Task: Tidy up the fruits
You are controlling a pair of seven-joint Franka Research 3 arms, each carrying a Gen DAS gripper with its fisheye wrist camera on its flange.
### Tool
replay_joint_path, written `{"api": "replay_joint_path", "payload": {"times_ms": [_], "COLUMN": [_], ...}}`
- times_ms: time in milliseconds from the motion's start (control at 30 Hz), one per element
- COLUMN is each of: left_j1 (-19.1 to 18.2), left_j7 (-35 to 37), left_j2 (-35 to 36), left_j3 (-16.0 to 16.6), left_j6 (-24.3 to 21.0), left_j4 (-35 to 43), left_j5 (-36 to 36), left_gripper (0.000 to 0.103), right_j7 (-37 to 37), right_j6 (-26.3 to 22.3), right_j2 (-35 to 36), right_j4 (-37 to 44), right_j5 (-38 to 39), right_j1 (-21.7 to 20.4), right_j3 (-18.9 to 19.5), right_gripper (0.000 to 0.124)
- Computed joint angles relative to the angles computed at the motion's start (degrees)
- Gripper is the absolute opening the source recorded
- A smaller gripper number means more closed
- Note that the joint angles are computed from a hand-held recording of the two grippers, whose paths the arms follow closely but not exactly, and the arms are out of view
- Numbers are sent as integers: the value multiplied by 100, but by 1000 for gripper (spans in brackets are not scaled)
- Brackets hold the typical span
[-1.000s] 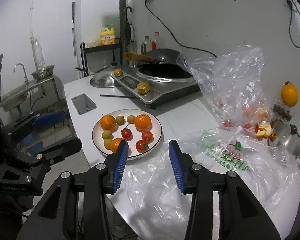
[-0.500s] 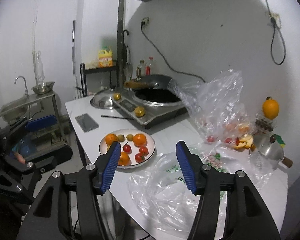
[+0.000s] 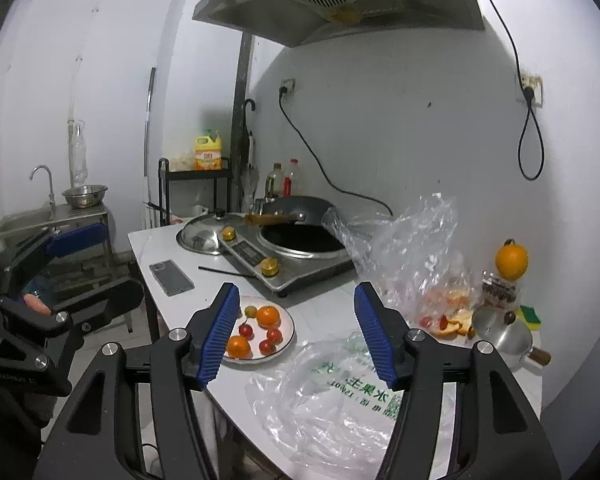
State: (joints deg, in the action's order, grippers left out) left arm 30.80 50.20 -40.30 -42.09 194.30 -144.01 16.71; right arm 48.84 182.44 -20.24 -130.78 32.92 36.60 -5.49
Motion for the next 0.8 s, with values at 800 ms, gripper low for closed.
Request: {"api": "replay_joint_path", "payload": {"times_ms": [800], "left_j1": [382], "left_j7": [-284], "left_j2": [-903], "left_j3": [127], "left_j6": [112], "left_j4": [179], "left_j5": [-47], "left_gripper": [100], "right_j7": [797], "right_j6": [603], "right_j2": [-481], "right_j4": [-97], "right_j5": [-921], "right_j1": [255], "right_j3": [-165], "right_gripper": [67]}}
